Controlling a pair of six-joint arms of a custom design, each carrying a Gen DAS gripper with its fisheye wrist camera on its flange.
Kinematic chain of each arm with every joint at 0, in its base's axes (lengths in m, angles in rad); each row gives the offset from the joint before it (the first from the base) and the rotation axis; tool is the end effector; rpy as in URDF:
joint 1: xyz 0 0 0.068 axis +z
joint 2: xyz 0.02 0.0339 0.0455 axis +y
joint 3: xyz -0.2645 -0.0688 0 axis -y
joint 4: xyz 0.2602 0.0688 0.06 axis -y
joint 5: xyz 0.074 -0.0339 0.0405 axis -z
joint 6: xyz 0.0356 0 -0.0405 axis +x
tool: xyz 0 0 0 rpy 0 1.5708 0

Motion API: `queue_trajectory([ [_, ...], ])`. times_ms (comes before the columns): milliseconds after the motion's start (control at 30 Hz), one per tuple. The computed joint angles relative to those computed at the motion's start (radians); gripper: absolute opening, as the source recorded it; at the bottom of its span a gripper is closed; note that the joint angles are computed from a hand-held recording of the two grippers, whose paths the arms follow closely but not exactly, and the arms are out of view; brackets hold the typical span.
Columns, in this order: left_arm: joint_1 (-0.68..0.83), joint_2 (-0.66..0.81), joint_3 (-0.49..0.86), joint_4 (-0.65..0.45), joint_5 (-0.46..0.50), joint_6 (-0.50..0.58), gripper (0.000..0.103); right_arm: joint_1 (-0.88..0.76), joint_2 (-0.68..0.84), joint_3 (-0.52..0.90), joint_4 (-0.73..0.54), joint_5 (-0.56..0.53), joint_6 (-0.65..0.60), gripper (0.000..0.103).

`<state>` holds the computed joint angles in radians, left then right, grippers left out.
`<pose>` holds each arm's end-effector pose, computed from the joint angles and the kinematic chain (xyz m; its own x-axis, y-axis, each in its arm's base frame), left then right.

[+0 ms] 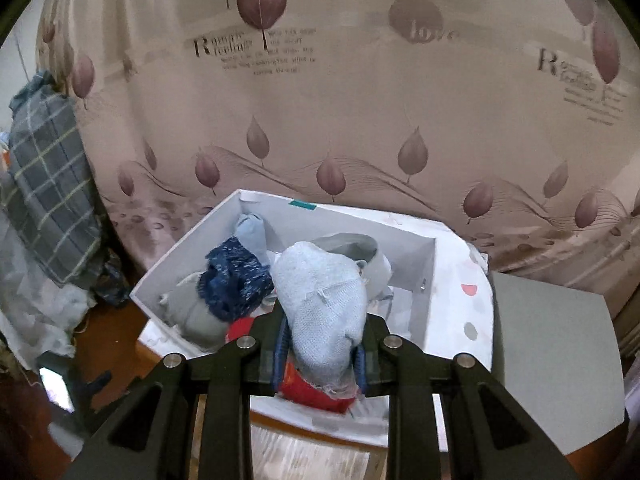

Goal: Take underwear out of drawer

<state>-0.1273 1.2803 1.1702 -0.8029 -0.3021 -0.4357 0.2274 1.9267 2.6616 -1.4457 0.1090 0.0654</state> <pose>0.2746 -0.0245 0.3125 -0.6866 -0.3183 -0.6536 -0.3850 0.9219 -0.0446 0.3398 0.0747 0.5090 -0.6437 -0.0823 -0.7609 -0.1019 0.9946 -0.0213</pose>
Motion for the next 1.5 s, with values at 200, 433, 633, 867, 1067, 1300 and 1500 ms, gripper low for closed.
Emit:
queue_trajectory([
  [200, 0.001, 0.003, 0.004, -0.002, 0.006, 0.008, 0.065, 0.005, 0.059, -0.095, 0.082, 0.031, 0.022, 0.024],
  [433, -0.024, 0.008, 0.011, -0.002, 0.001, 0.017, 0.065, 0.021, 0.168, -0.041, 0.063, 0.069, 0.032, 0.025],
  [633, -0.04, 0.012, 0.01, 0.006, 0.008, 0.019, 0.065, 0.044, 0.21, 0.002, 0.039, 0.111, 0.025, 0.034],
  [867, -0.068, 0.006, 0.001, 0.034, -0.003, 0.041, 0.065, 0.072, 0.085, -0.214, 0.166, 0.147, 0.011, 0.07],
  [1067, -0.087, 0.019, -0.001, 0.034, -0.01, 0.042, 0.065, 0.087, 0.005, -0.29, 0.198, 0.154, 0.02, 0.083],
  [1300, -0.131, 0.032, -0.001, 0.04, -0.021, 0.047, 0.065, 0.09, -0.145, -0.363, 0.213, 0.108, 0.021, 0.094],
  [1500, -0.177, 0.041, -0.004, 0.043, -0.029, 0.051, 0.065, 0.097, -0.46, -0.743, 0.395, 0.076, 0.06, 0.102],
])
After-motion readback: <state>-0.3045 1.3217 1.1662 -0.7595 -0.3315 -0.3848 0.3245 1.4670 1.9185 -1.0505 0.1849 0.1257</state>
